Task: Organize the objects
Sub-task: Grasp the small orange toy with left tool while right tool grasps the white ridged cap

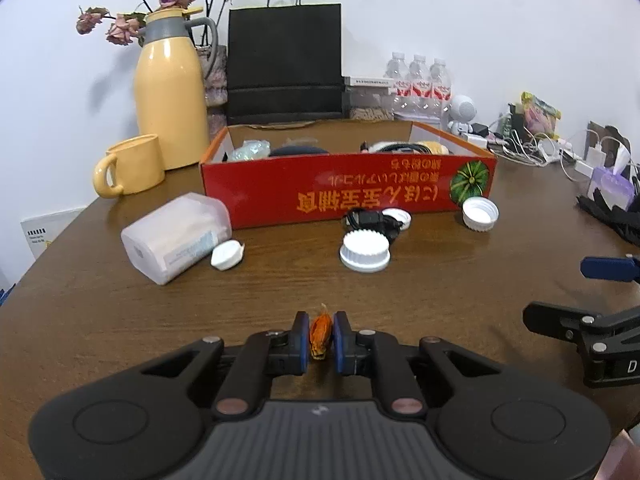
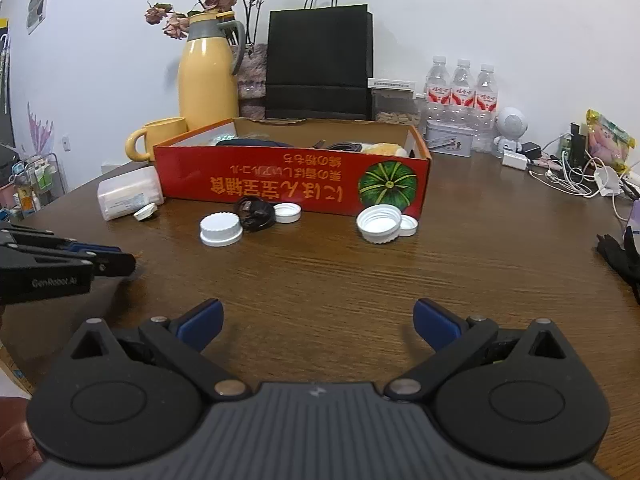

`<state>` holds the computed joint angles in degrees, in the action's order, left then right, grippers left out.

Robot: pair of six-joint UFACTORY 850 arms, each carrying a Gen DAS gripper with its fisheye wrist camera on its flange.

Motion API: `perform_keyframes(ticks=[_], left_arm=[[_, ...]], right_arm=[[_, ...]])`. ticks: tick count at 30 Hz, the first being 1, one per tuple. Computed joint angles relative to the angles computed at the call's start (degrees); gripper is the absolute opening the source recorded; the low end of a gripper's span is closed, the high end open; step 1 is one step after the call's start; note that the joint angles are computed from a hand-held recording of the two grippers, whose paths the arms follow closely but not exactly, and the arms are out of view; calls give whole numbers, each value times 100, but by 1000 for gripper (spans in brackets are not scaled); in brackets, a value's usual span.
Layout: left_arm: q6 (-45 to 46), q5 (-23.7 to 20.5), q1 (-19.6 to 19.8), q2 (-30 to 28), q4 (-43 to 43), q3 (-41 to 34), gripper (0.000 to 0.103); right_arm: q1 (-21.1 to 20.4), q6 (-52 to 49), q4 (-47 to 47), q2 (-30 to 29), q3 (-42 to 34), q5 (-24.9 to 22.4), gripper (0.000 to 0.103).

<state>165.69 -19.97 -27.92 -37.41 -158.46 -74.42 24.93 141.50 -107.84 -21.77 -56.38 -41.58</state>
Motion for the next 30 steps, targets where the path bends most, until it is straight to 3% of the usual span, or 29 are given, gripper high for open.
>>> perform_keyframes(ticks=[9,21,25,30], left_arm=[[80,89,25,-132,-261,-284,11],[81,56,144,-277,-297,-539,11],[176,34,198,-321,-406,-616,11],[172,32,270,-395,-421,-772,11]], right_arm=[[-110,-35,-50,25,-45,47,103],[-268,-258,-691,-448,-880,753,103],[-340,-530,-631,-698,-1297,1043,95],[-421,-934,-325,-987,-1766,1378,74]])
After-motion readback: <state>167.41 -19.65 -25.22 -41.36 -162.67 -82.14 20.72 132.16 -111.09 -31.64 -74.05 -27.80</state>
